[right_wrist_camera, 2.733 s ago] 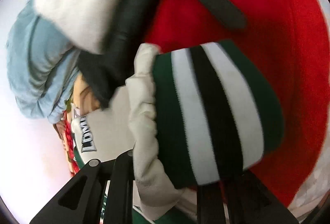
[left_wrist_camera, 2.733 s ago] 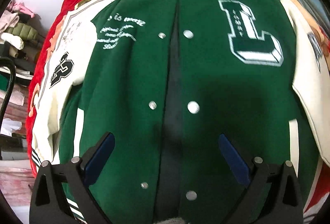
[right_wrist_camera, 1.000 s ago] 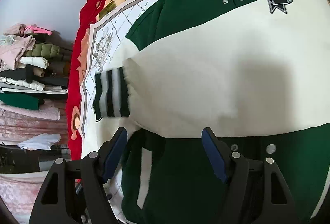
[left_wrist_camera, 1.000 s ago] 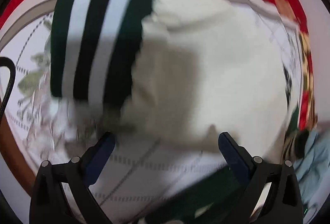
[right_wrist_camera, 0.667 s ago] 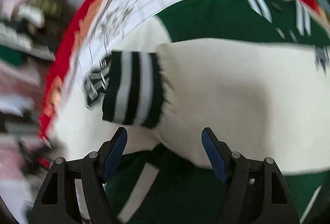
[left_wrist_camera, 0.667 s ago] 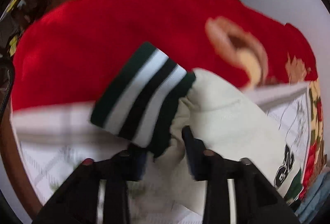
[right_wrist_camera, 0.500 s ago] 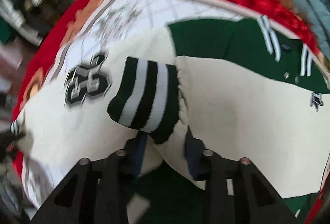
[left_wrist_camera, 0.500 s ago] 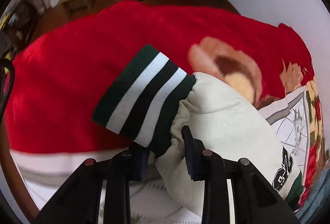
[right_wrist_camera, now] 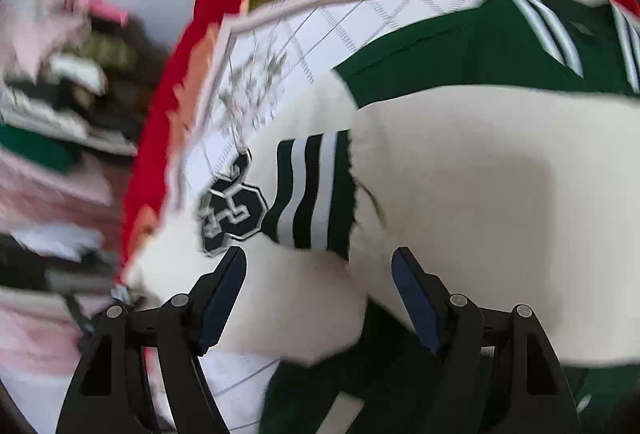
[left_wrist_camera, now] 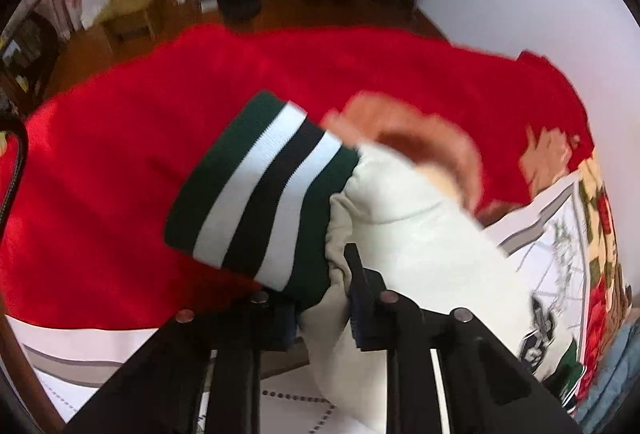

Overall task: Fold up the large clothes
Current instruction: 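Grasp the other striped cuff with the left tool and lift it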

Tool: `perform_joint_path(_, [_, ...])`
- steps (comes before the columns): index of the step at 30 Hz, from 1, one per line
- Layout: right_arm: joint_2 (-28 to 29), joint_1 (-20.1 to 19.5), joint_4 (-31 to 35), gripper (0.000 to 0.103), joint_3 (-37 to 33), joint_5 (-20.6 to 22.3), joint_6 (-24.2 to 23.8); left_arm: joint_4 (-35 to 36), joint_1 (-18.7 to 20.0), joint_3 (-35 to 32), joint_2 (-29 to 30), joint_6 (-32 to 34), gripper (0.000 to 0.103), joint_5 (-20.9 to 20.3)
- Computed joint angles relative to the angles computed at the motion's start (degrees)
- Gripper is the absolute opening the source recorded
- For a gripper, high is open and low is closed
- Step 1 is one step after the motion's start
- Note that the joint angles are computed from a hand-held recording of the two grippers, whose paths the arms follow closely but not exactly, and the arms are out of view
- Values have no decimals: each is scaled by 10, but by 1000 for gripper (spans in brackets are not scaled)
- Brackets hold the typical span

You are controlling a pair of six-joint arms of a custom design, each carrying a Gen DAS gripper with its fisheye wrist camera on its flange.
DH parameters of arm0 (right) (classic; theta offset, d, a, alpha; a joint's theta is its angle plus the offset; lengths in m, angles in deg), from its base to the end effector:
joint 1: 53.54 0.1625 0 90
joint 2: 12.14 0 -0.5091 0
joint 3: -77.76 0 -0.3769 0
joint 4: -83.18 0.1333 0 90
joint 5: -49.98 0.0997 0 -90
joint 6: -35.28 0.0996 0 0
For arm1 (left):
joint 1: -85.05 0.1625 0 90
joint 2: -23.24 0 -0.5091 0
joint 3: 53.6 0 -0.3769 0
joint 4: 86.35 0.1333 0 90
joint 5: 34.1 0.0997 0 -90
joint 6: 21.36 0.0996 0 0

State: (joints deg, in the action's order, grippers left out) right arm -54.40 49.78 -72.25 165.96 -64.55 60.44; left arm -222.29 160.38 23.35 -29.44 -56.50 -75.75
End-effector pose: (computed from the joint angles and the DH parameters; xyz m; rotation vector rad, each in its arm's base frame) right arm 0.2653 -0.7214 0.1819 -0.3896 -2.7520 0.6493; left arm 0.0061 -0.7969 0.3877 -0.6260 2.3129 -0.8657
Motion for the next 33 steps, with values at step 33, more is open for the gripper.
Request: perform_joint_path(33, [-494,-146,-11,78,482,-209,259,50,-382,-24,273,371,13,-243])
